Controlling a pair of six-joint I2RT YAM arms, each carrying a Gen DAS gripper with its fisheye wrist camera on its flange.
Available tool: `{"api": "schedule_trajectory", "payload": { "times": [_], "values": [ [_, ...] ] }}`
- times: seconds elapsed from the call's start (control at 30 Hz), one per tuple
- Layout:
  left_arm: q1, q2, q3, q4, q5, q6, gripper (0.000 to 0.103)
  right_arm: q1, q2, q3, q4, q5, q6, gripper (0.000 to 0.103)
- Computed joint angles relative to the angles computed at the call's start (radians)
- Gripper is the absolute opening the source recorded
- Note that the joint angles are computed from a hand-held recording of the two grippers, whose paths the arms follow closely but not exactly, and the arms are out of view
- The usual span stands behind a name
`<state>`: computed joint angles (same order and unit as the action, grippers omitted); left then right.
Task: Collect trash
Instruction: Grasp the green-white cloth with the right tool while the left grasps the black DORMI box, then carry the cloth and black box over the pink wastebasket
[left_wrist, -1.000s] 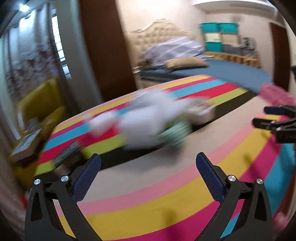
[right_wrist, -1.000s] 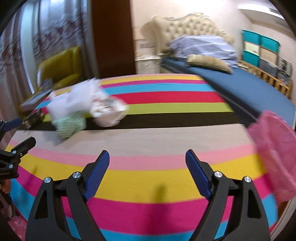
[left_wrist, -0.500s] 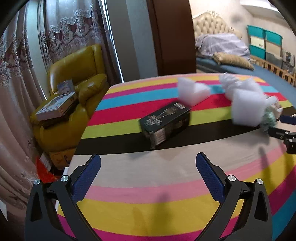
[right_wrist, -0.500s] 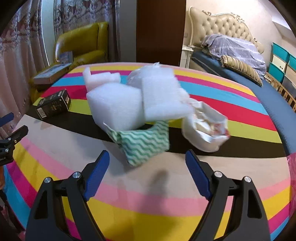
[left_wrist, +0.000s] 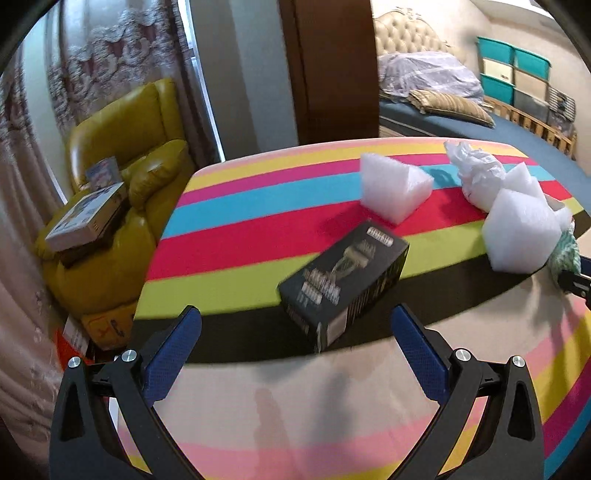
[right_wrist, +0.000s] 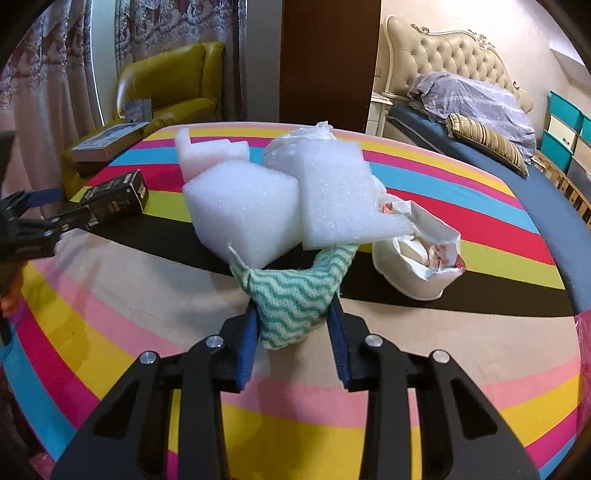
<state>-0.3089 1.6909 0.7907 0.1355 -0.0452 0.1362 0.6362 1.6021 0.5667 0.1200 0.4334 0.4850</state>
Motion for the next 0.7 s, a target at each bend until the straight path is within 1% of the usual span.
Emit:
{"api": "schedule_trajectory", "payload": {
  "times": [0.13, 0.23, 0.27, 0.3, 0.33, 0.37, 0.4, 0.5, 0.6, 0.7],
  "values": [
    [-0.02, 0.082, 0.081, -0.009, -0.018, 0.038, 0.096, 0.01, -0.045, -0.036, 0.012, 0.0, 0.012, 0.034],
    [-0.021, 0.122, 0.121, -0.03, 0.027, 0.04, 0.096, 0.016, -0.072, -0.057, 0.019, -0.001, 0.02, 0.034],
    [-0.025, 0.128, 0.127, -0.041, 0.047, 0.031, 0.083, 0.018, -0.085, -0.066, 0.02, 0.0, 0.026, 0.034],
    [-0.03, 0.128, 0.129, -0.054, 0.06, 0.017, 0.065, 0.015, -0.09, -0.07, 0.023, -0.001, 0.026, 0.034],
    [-0.037, 0.126, 0.126, -0.061, 0.062, 0.001, 0.059, 0.013, -0.098, -0.077, 0.026, -0.001, 0.026, 0.034],
    [-0.042, 0.119, 0.114, -0.057, 0.064, -0.009, 0.049, 0.013, -0.112, -0.088, 0.027, 0.001, 0.029, 0.034],
    [-0.057, 0.103, 0.092, -0.045, 0.054, -0.027, 0.045, 0.009, -0.122, -0.094, 0.027, -0.004, 0.029, 0.034],
    [-0.108, 0.045, 0.012, 0.01, 0.008, -0.063, 0.041, 0.018, -0.152, -0.116, 0.023, 0.01, 0.033, 0.034],
    [-0.179, -0.027, -0.079, 0.073, -0.039, -0.098, 0.039, 0.041, -0.186, -0.142, 0.019, 0.035, 0.046, 0.034],
    [-0.262, -0.087, -0.14, 0.106, -0.084, -0.141, 0.038, 0.064, -0.228, -0.173, 0.013, 0.056, 0.06, 0.034]
  ]
}}
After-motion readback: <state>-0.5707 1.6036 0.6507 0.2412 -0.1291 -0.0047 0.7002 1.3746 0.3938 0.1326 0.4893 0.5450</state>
